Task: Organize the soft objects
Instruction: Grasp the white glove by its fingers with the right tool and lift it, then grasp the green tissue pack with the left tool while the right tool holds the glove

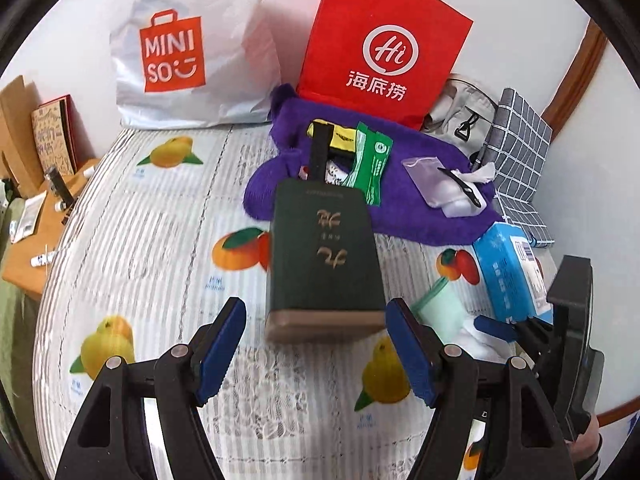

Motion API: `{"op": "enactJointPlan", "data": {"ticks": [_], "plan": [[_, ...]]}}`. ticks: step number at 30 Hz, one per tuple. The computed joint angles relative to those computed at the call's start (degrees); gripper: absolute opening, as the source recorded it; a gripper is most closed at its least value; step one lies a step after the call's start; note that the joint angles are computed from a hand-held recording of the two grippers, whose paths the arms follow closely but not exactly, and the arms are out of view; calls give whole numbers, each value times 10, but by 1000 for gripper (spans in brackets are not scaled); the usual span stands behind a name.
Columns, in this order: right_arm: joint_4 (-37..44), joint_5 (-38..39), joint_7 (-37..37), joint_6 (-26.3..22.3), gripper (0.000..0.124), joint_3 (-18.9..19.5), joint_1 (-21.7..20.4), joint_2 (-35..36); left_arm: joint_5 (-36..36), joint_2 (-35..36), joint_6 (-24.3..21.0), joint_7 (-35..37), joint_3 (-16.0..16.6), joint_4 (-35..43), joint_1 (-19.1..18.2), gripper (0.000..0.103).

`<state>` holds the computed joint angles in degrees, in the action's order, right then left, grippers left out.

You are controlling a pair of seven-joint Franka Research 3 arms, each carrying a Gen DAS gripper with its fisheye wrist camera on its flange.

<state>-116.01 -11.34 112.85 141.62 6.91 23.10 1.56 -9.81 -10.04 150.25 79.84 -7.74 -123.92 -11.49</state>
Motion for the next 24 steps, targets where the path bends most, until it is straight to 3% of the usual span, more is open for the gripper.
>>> {"op": "enactJointPlan", "data": {"ticks": [2,4,5,7,8,9,11,15,20,22,24], "plan": [[15,-20,20,-29,70,1,4,10,-9,-5,0,6,2,-7,-2,71],[8,-23,38,-16,67,-2,4,8,-19,-12,2,12,5,-17,-4,71],[3,-26,48,-11,58,-3,4,5,-26,-16,5,17,7,-22,-5,71],[-13,-19,49,15,31,-4,0,-6,-35,-21,5,23,11,-30,-8,71],[-24,28,17,38,18,-5,-4,-12,-38,-23,4,24,12,-33,-8,71],[-36,86,-20,61,15,-5,-8,-19,-42,-28,4,22,13,-38,-8,71],[-55,117,-33,98,13,-3,-11,-35,-49,-35,5,20,16,-47,-9,71],[-87,104,-21,150,11,8,-17,-76,-50,-49,2,14,17,-64,-9,71],[-114,111,-25,174,8,20,-27,-112,-39,-62,-4,1,14,-77,-14,71],[-129,160,-66,185,8,9,-15,-127,-28,-65,-8,-10,10,-81,-17,71],[-140,162,-65,187,8,18,-21,-141,-28,-66,-11,-14,8,-84,-23,71]]}}
